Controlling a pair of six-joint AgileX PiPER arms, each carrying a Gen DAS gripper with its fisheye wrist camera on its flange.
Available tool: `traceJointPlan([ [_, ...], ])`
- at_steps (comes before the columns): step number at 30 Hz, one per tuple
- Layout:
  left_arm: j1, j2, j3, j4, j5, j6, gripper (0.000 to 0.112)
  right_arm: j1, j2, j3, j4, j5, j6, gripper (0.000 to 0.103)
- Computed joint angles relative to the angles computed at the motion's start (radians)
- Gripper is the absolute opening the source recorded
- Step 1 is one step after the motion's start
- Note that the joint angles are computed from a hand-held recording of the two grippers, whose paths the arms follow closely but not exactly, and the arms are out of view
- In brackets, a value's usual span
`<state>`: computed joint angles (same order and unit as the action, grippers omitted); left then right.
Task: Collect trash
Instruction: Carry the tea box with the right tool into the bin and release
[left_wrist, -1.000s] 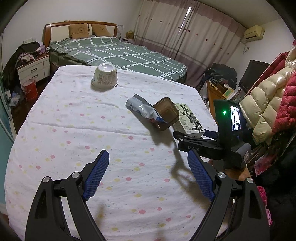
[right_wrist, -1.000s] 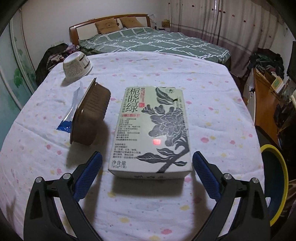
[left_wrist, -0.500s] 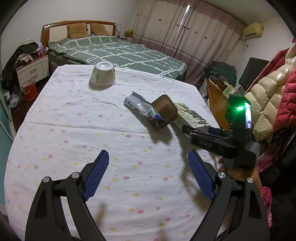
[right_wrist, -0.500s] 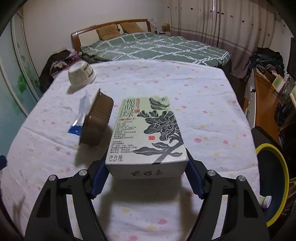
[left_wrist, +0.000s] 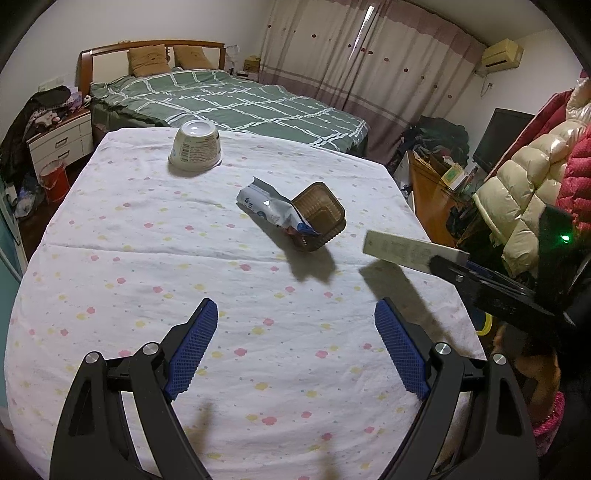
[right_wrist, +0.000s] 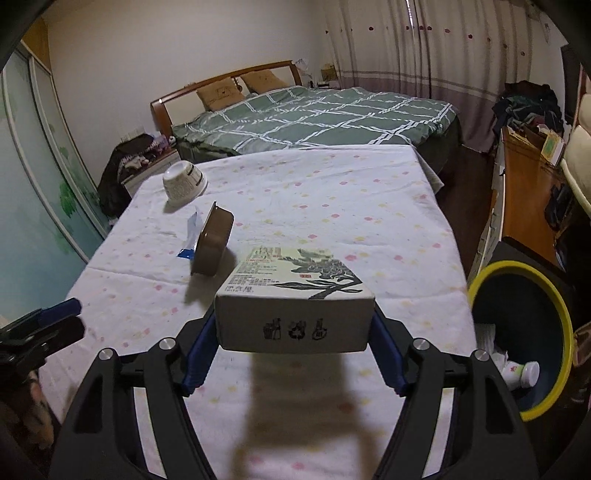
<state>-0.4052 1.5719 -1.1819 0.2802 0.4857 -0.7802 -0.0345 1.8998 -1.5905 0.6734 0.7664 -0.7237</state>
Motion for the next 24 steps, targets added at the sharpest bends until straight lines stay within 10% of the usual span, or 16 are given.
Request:
traceJointPlan([
  [12, -0.032, 0.057, -0.062, 0.004, 0.028, 0.006, 0.086, -0.192, -0.063, 0.021, 0.111, 0.016, -0.071, 0.069],
  [24, -0.044, 0.182, -0.206, -0.022, 0.095, 0.058, 0.086, -0.302, 0.213, -0.180, -0.292, -0.151, 0.289, 0.069],
])
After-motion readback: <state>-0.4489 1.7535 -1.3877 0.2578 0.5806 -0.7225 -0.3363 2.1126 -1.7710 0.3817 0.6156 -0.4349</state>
